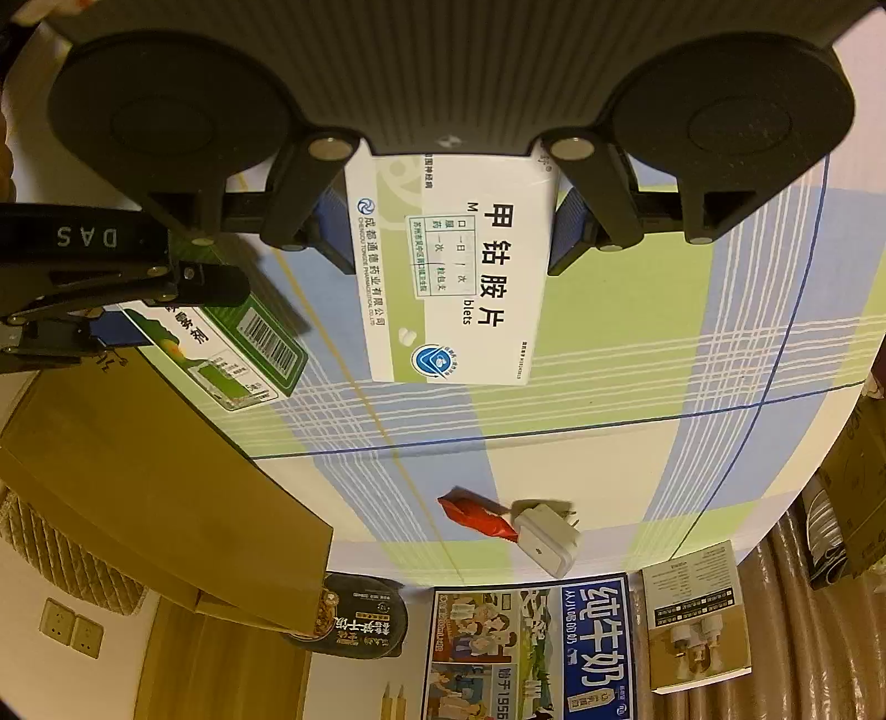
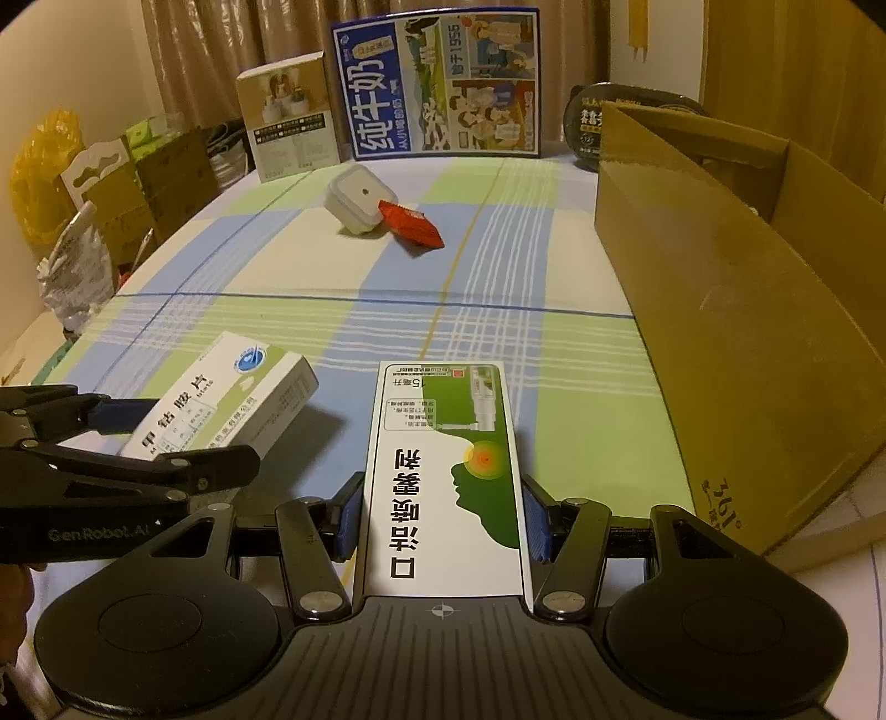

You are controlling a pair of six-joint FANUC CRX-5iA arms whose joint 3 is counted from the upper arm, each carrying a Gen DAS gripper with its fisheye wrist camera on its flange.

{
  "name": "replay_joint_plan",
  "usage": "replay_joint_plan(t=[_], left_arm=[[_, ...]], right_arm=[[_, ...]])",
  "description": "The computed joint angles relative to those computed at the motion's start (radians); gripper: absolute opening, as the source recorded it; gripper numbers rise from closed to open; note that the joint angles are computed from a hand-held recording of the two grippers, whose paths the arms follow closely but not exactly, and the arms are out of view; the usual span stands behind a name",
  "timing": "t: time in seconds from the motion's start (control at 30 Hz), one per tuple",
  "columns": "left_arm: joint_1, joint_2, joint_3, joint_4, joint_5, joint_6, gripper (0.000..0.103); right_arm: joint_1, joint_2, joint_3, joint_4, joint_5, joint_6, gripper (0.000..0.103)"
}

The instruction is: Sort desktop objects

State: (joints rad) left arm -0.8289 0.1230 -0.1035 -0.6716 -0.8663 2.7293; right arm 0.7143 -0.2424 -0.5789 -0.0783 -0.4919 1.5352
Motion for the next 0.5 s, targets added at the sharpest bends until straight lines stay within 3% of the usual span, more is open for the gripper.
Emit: replay_joint_plan(t=[0.5], left_arm=[[-0.075,-0.014,0.080,-0.071,-0.093,0.077,0.067]], right_arm=[[-0.039,-0.128,-0.021,0.012,-0.002,-0.030,0.053]])
